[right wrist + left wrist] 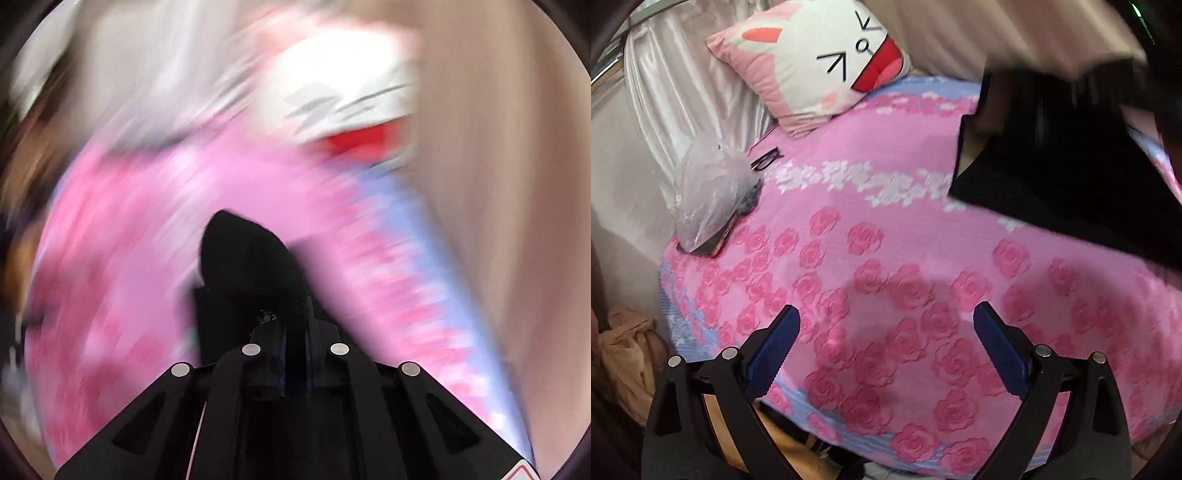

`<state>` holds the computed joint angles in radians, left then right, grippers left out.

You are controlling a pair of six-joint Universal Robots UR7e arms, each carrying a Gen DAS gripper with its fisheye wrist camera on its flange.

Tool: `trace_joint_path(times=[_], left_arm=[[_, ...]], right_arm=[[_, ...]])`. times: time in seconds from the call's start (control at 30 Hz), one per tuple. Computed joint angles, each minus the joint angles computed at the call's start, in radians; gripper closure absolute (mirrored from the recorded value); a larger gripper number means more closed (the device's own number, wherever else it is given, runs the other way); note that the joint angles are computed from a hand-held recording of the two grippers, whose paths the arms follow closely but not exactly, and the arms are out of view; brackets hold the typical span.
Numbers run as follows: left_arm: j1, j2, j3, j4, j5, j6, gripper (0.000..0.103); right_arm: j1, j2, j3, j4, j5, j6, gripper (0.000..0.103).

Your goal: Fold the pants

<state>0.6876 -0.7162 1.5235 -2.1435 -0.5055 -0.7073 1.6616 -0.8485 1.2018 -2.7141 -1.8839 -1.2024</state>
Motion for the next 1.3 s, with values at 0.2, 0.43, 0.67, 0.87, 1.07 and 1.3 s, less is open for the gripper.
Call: trace_joint_path(times=[0.2,0.43,0.67,0.87,1.07,1.3], left_arm=[[0.008,0.054,-0.036,-0.279,-0.081,0.243,0.010],[0.005,0.029,-0.002,-0.276,-0.067,0.219,0.010],[0.056,0.098,-0.108,-0.404,-0.204,0.335,0.005],[0.175,0.238,-0.360,-0.350,-0.492,0.197,0.006],[0.166,0.374,-0.547,-0.258,-0.332,0.180,0.053],[0.165,0.315,-0.494,-0.318,-0.389,0.094,0.079]], right_arm=[[-0.010,0.006,-0.003,0.119,-0.004,0.058,0.086],[-0.091,-0.064,0.054,0.475,0.188,0.091,0.061],[-0.221,-0.261,0.112,0.272,0.345,0.355,0.044],[-0.336,-0.435,0.285,0.121,0.321,0.494,0.044],[-0.418,-0.514,0.385,0.040,0.306,0.550,0.043],[-0.412,-0.492,0.373,0.000,0.297,0.555,0.042]])
